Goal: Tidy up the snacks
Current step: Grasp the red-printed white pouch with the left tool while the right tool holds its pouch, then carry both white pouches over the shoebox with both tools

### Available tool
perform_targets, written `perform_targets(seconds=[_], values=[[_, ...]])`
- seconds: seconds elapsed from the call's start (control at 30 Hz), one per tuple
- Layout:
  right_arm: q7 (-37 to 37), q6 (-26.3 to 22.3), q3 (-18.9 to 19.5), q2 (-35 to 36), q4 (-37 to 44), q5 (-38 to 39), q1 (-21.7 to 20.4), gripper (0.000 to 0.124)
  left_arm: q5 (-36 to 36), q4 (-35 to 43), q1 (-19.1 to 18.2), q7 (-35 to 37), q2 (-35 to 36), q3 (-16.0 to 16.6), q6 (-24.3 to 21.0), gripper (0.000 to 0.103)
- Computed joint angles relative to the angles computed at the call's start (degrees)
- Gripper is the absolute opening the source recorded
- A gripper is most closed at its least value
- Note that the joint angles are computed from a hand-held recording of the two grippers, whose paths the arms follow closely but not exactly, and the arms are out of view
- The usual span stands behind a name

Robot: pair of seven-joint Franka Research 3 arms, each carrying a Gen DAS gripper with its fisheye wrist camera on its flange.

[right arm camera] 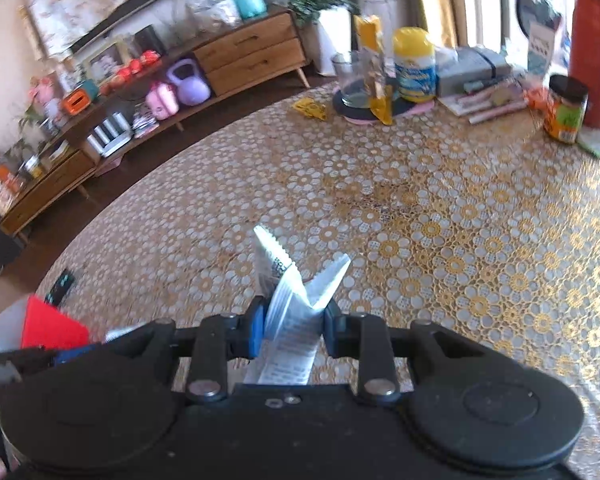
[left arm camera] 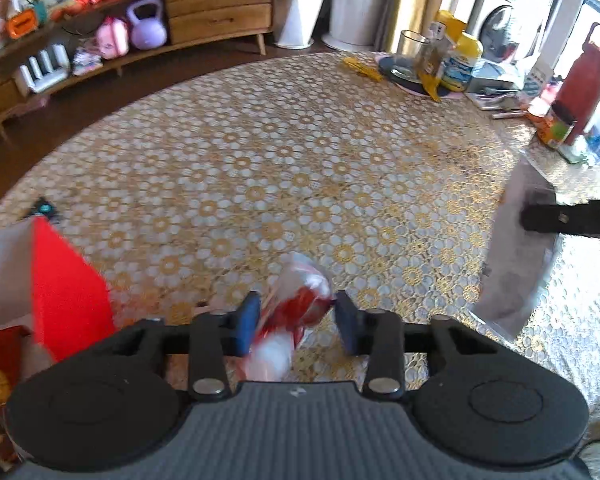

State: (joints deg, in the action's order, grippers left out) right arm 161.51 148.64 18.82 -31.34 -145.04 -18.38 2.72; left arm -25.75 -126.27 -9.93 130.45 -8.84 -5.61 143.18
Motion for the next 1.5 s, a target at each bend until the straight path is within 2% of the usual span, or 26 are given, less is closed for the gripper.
perform_targets(seconds=[0.17, 0.33, 0.37, 0.43, 0.47, 0.57, 0.67, 0.73, 0.8, 1.1, 1.3, 1.5], values=[[-1.38, -1.64, 0.24, -2.86, -1.01, 0.76, 1.72, 0.027, -0.67, -0.68, -0.21, 1.80, -1.41, 0.68, -0.37, 0.035], [-3.39, -1.25, -0.05, -3.61, -2.33, 2.10, 2.84, 0.027, 3.15, -1.35, 0.68, -0.01, -0.54, 0.50, -0.21, 0.037], [-3.68, -0.97, -0.12, -3.82, -2.77, 2.60, 3.14, 0.027, 3.05, -1.53, 0.81, 0.12, -0.48, 0.70, -0.97, 0.039], [-4.76, -0.39, -0.48, -3.87, -3.51, 3.59, 3.68, 0.027, 2.95, -2.39, 1.13, 0.89, -0.76, 0.99, -1.93, 0.050], [-5.54, -0.01, -0.76, -3.78, -3.88, 4.15, 4.06, 0.027, 3.31, -3.14, 1.28, 1.02, -1.07, 0.92, -1.39, 0.060], [-6.44, 0.08, -0.41, -3.60, -4.53, 5.22, 4.36, 0.027, 4.31, -5.59, 1.29, 1.98, -1.93, 0.93, 0.84, 0.061], [-6.59, 0.33, -0.23, -3.31, -5.03, 6.27, 4.63, 0.027, 3.79, -6.95, 0.80, 2.64, -2.54, 1.27, 1.68, 0.060], [-6.82, 0.43, -0.18, -3.33, -5.27, 6.84, 4.93, 0.026, 2.71, -7.72, 0.18, 3.84, -3.11, 1.55, 2.39, 0.050], [-7.01, -0.23, 0.17, -3.32, -5.08, 6.95, 5.02, 0.026, 4.23, -9.05, 0.19, 2.25, -3.82, 0.85, 5.07, 0.032], [-7.69, -2.79, 1.09, -5.01, -4.73, 7.22, 6.52, 0.023, 6.72, -11.25, -0.83, -2.53, -6.08, 1.86, 5.97, 0.028], [-7.61, -4.62, 1.96, -8.30, -5.20, 8.17, 8.47, 0.023, 4.03, -14.49, -2.04, -3.32, -10.44, 4.41, 5.11, 0.028], [-8.11, -7.30, 3.56, -9.87, -3.80, 8.87, 10.56, 0.023, 4.51, -17.27, -1.80, -6.08, -16.09, 6.31, 3.57, 0.028]])
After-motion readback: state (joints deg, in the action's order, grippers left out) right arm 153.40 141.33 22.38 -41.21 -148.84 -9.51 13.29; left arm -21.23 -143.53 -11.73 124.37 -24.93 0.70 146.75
